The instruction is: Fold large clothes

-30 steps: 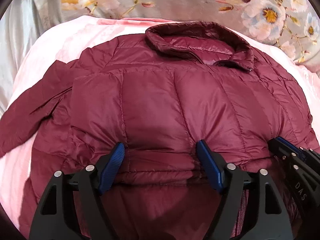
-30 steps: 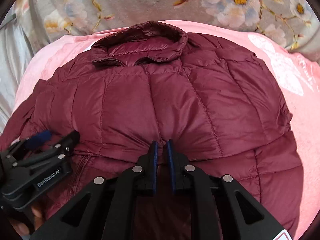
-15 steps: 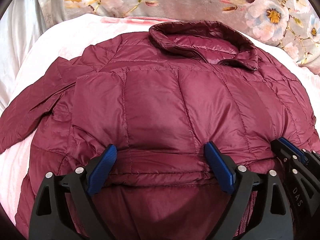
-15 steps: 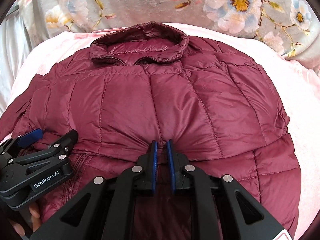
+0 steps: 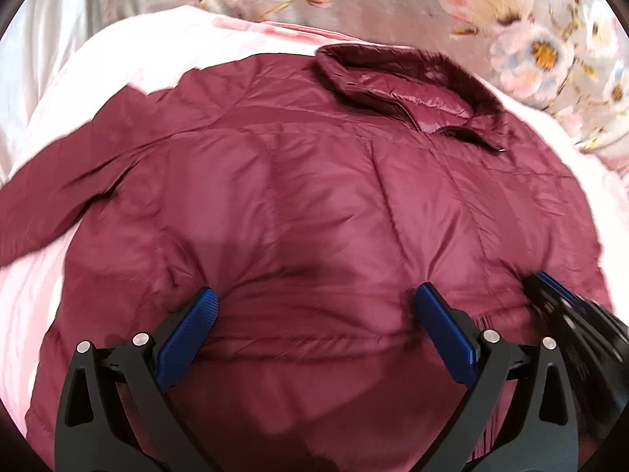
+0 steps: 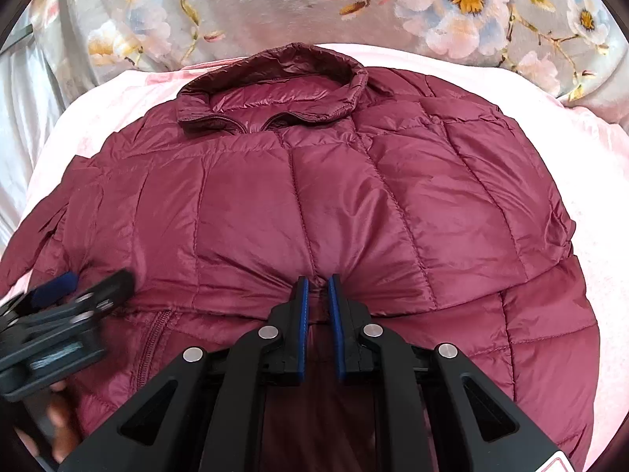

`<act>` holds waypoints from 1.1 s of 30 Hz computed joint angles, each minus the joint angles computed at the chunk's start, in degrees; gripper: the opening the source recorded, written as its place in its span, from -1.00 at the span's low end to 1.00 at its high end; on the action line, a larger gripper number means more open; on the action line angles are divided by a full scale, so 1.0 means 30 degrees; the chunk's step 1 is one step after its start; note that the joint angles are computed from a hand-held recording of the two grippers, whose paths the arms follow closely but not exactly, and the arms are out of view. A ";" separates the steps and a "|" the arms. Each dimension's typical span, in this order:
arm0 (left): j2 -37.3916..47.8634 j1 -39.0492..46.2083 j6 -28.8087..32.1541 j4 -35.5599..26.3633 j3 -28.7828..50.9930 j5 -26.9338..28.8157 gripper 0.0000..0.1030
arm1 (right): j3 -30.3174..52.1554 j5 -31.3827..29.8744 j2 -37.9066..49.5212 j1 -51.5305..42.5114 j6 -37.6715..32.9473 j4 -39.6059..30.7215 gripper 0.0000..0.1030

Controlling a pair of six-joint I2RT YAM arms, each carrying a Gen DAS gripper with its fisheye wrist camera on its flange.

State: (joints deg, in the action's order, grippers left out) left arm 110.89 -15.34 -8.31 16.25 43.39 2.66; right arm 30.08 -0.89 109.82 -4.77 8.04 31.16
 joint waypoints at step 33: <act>0.1775 1.6256 0.2439 -0.4795 0.6377 0.6171 -0.95 | -0.5589 0.7330 -0.3255 1.2286 0.7081 0.1717 0.19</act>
